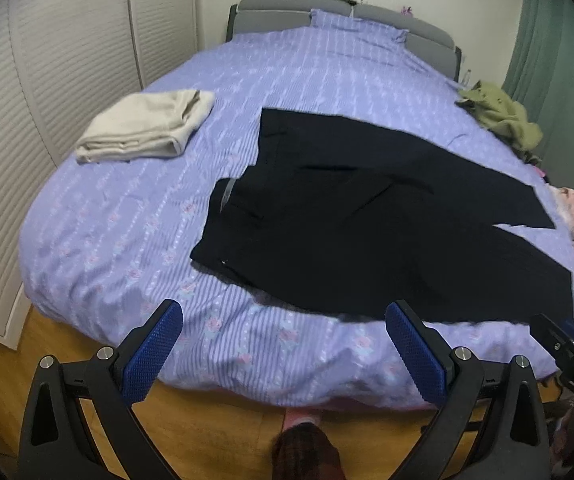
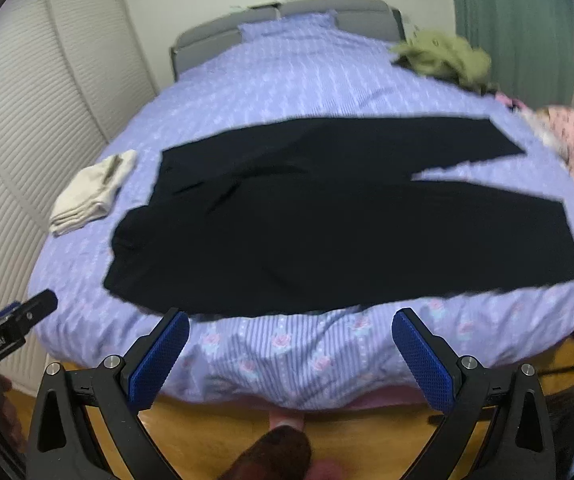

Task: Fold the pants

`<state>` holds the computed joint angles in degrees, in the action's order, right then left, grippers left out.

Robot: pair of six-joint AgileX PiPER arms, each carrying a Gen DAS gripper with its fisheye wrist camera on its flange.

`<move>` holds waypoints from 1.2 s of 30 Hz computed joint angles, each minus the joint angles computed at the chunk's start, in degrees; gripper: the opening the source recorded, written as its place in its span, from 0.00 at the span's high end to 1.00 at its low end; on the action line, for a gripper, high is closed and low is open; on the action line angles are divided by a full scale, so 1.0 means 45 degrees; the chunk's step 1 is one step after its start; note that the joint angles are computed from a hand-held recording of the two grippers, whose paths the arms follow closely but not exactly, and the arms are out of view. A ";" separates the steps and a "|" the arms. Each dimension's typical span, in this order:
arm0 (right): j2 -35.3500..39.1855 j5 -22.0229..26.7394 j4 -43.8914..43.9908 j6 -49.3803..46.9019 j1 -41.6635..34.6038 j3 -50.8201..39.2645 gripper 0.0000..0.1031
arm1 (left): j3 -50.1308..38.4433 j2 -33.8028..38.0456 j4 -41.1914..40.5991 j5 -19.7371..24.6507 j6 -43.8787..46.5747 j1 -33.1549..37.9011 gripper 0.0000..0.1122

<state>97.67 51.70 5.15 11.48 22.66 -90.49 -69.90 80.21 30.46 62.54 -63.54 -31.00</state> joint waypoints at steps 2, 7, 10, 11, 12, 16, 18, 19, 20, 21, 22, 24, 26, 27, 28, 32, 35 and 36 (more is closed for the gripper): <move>0.0753 -0.0933 0.0175 0.0209 -0.0064 0.0358 0.00 | 0.0625 0.0391 -0.0329 -0.1290 0.0339 0.0853 0.08; 0.2391 -0.2322 -0.0350 0.1279 -0.0029 0.0547 0.01 | 0.1801 0.1708 -0.1139 -0.4291 0.0683 0.2460 0.11; 0.3278 -0.2768 -0.0646 0.1919 -0.0060 0.0403 0.08 | 0.2067 0.2624 -0.2760 -0.5662 0.1949 0.3544 0.16; 0.3574 -0.2845 -0.0663 0.2110 -0.0074 0.0341 0.09 | 0.2163 0.2793 -0.3080 -0.5989 0.2173 0.3760 0.17; 0.3688 -0.3395 -0.1190 0.2739 -0.0044 0.0559 0.11 | 0.2204 0.3023 -0.3458 -0.6286 0.2470 0.3999 0.18; 0.4352 -0.3661 -0.0776 0.3086 -0.0131 0.0524 0.15 | 0.2149 0.3836 -0.5914 -0.7350 0.4636 0.4991 0.22; 0.4680 -0.3684 0.0296 0.2620 -0.0365 0.0376 0.16 | 0.2015 0.4308 -0.7289 -0.7735 0.5868 0.5444 0.23; 0.4868 -0.3734 0.1319 0.2115 -0.0562 0.0350 0.18 | 0.1961 0.4544 -0.7978 -0.7875 0.6424 0.5609 0.23; 0.5055 -0.3745 0.1831 0.1832 -0.0687 0.0235 0.19 | 0.1812 0.4876 -0.8788 -0.7833 0.7020 0.5790 0.25; 0.5278 -0.3738 0.2044 0.1772 -0.0749 0.0046 0.19 | 0.1755 0.5034 -0.9261 -0.7818 0.7291 0.5855 0.27; 0.5439 -0.3719 0.1926 0.1917 -0.0724 -0.0096 0.19 | 0.1781 0.5143 -1.0135 -0.7953 0.7955 0.5979 0.29; 0.5742 -0.3555 0.1914 0.2015 -0.0711 -0.0496 0.20 | 0.1723 0.5236 -1.1371 -0.7996 0.9021 0.6112 0.45; 0.6003 -0.3334 0.2091 0.2086 -0.0769 -0.0958 0.26 | 0.1514 0.5289 -1.1951 -0.7754 0.9644 0.6213 0.56; 0.6115 -0.3166 0.2136 0.2127 -0.0806 -0.1219 0.33 | 0.1379 0.5229 -1.1556 -0.7630 0.9324 0.6136 0.68; 0.6241 -0.2883 0.2123 0.2209 -0.0848 -0.1518 0.41 | 0.1155 0.5143 -1.0652 -0.7362 0.8613 0.5992 0.74; 0.6377 -0.1631 0.1654 0.2364 -0.0933 -0.2698 0.83 | 0.0435 0.4633 -0.8899 -0.6358 0.7633 0.5531 0.92; 0.6033 -0.1048 0.1371 0.2415 -0.0890 -0.3678 0.87 | -0.0437 0.4151 -0.8339 -0.5353 0.7457 0.5242 0.93; 0.6016 -0.0693 0.1093 0.2591 -0.0868 -0.4258 0.88 | -0.0783 0.4061 -0.8299 -0.5047 0.7462 0.5218 0.93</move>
<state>124.75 48.58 10.07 23.14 18.76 -109.65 -73.42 98.48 -6.88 39.83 -29.96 -7.51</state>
